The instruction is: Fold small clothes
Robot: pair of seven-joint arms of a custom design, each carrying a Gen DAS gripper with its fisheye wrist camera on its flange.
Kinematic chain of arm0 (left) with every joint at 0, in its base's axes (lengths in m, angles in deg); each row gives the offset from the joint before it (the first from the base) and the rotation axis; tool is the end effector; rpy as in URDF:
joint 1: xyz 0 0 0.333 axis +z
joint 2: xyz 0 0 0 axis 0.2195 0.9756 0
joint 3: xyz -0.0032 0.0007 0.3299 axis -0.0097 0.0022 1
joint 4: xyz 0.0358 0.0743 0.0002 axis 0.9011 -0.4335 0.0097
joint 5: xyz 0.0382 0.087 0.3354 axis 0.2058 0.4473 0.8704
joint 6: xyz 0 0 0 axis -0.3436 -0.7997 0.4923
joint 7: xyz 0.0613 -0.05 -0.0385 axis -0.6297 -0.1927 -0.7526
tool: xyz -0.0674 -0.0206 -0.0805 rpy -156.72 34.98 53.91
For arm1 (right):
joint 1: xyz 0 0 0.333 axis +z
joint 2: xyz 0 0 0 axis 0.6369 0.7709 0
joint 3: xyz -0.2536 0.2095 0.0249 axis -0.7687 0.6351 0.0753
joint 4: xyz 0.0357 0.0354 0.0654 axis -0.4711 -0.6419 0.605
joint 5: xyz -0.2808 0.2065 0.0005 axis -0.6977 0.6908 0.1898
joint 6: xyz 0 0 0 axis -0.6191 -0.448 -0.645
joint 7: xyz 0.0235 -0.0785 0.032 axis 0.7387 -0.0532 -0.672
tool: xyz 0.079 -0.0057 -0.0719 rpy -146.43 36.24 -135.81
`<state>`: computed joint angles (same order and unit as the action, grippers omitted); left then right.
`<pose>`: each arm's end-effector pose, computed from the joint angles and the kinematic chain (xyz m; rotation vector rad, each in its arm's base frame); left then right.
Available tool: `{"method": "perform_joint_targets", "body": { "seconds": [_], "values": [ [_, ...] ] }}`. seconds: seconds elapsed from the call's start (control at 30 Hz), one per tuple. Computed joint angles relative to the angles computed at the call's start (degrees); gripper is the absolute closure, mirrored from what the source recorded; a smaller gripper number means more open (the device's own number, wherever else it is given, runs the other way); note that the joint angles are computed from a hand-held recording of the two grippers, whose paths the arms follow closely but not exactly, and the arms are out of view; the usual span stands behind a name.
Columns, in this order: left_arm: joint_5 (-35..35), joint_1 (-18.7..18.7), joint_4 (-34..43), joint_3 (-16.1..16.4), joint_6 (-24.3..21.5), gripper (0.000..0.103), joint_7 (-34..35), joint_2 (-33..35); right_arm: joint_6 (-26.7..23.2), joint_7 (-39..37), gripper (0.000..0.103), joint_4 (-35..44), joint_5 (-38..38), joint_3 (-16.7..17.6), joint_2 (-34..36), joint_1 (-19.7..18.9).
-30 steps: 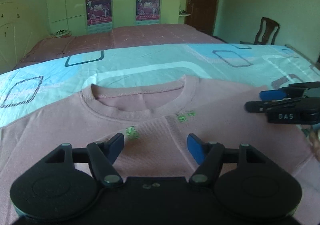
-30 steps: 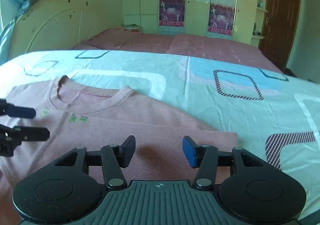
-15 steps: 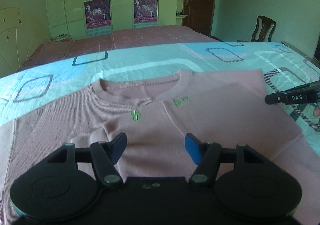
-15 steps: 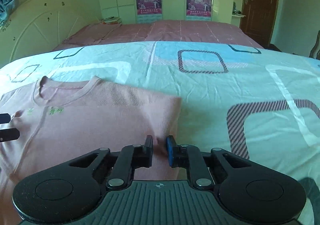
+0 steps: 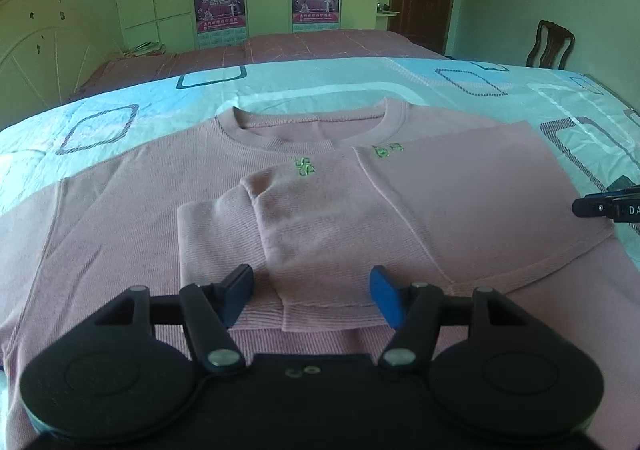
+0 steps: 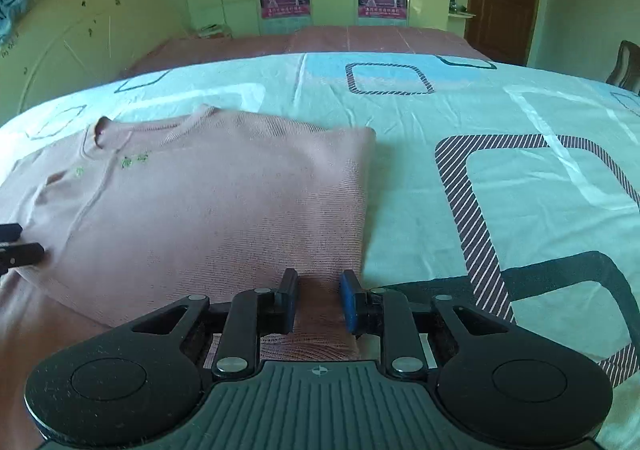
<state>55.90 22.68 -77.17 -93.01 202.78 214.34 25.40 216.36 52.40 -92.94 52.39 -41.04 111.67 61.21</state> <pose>0.6515 -0.0037 0.4094 -1.4888 2.0606 -0.8259 0.6265 0.2417 0.4269 -1.7175 1.7610 -0.5590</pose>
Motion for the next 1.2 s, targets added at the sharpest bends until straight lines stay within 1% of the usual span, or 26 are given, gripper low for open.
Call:
{"method": "perform_joint_targets", "body": {
  "seconds": [0.03,0.07,0.1,0.13,0.17,0.2,0.23,0.3,0.37,0.4,0.5,0.53,0.6,0.63,0.7,0.73,0.77,0.8,0.87,0.9,0.97,1.0,1.03,1.1,1.17,1.2],
  "values": [
    [-0.80,0.90,-0.63,-1.11,0.74,0.040,1.16,-0.31,2.35,1.78,0.080,-1.45,-1.10,-2.56,-0.93,1.99],
    [-0.09,0.31,-0.97,-0.22,0.28,0.039,0.67,-0.50,4.46,4.01,0.080,-2.75,-3.20,-3.42,-1.72,2.44],
    [2.99,-1.32,-1.32,1.96,-0.09,0.039,-1.94,-0.47,5.31,3.18,0.080,-3.80,-2.77,-2.27,-2.28,1.57],
    [2.25,-1.80,-2.06,2.13,1.16,0.039,-0.53,-0.62,2.97,0.33,0.080,-3.90,-1.02,0.61,-2.44,-0.39],
    [3.28,-2.93,-2.30,3.33,1.51,0.039,-1.85,-0.82,-0.26,-2.48,0.080,-3.33,1.18,2.01,-2.12,-0.94],
    [4.28,-4.54,-2.55,5.13,1.23,0.039,-4.40,-1.42,-0.29,-1.32,0.080,-3.63,-0.62,1.41,-2.32,-0.40],
    [4.34,-4.53,-2.94,5.09,1.26,0.039,-5.54,-1.98,0.10,-0.73,0.080,-4.09,-0.67,0.99,-2.85,-0.09],
    [3.91,-4.07,-4.32,4.57,2.00,0.039,-7.16,-3.25,4.33,2.62,0.080,-6.71,-1.47,-0.80,-4.59,0.88],
    [4.26,-4.82,-6.18,5.78,2.28,0.039,-10.13,-4.77,5.56,4.32,0.080,-7.78,-2.69,-2.15,-5.63,1.94],
    [4.71,-5.63,-7.61,7.07,2.41,0.039,-12.38,-5.94,5.87,4.32,0.080,-8.22,-3.02,-2.04,-6.02,1.86],
    [4.53,-5.98,-12.58,8.83,4.01,0.039,-17.90,-9.96,8.14,2.02,0.080,-10.23,-0.96,1.23,-7.24,-0.90],
    [4.97,-6.45,-14.32,10.03,4.64,0.039,-20.25,-11.39,8.62,0.88,0.080,-10.55,0.01,2.38,-7.34,-1.77],
    [7.52,-7.96,-17.99,13.70,5.37,0.039,-26.16,-14.53,8.62,-1.62,0.080,-10.57,2.03,4.54,-7.21,-3.05],
    [9.98,-8.84,-19.61,15.96,5.58,0.039,-29.47,-15.95,8.82,-2.69,0.080,-10.46,3.04,5.43,-6.96,-3.47],
    [17.26,-10.89,-22.68,21.54,6.17,0.039,-37.41,-18.59,9.12,-4.03,0.080,-9.92,4.74,6.32,-6.40,-3.54],
    [19.21,-10.44,-23.62,22.91,6.01,0.039,-39.82,-19.67,9.22,-4.45,0.079,-9.55,5.66,6.78,-6.08,-3.44],
    [19.72,-9.20,-24.34,23.48,5.88,0.039,-41.28,-20.57,9.07,-4.83,0.079,-9.15,6.48,7.14,-5.87,-3.27],
    [18.67,-7.47,-24.74,23.32,5.70,0.039,-41.63,-21.19,8.82,-5.00,0.079,-8.79,7.02,7.10,-5.78,-2.80],
    [9.43,-2.17,-23.67,20.80,4.69,0.042,-37.02,-21.18,8.35,-4.03,0.079,-8.16,6.81,5.24,-5.86,-0.38],
    [4.97,0.38,-22.69,19.79,4.15,0.043,-35.24,-20.76,8.11,-2.86,0.079,-7.78,5.99,3.50,-5.87,1.48],
    [-6.67,6.28,-18.92,16.85,2.38,0.053,-29.55,-18.54,7.09,0.71,0.079,-6.81,3.66,-0.36,-5.70,5.34],
    [-9.46,8.31,-17.06,16.52,1.53,0.054,-28.79,-17.24,6.03,2.95,0.079,-6.07,2.51,-1.99,-5.45,6.99],
    [-11.08,9.96,-14.83,16.42,0.88,0.055,-28.52,-15.62,4.73,5.79,0.079,-5.22,1.22,-3.62,-5.13,8.67],
    [-15.19,14.07,-10.14,15.17,-1.16,0.056,-25.75,-12.30,1.39,12.55,0.079,-3.00,-1.59,-6.41,-4.28,11.71],
    [-18.02,17.52,-5.12,14.13,-3.77,0.056,-23.23,-8.84,-1.81,17.85,0.079,-0.84,-3.30,-7.05,-3.50,13.18],
    [-18.14,18.78,-2.41,14.23,-5.21,0.056,-22.96,-6.89,-3.89,20.47,0.079,0.53,-4.21,-7.23,-3.08,13.98]
  ]
}}
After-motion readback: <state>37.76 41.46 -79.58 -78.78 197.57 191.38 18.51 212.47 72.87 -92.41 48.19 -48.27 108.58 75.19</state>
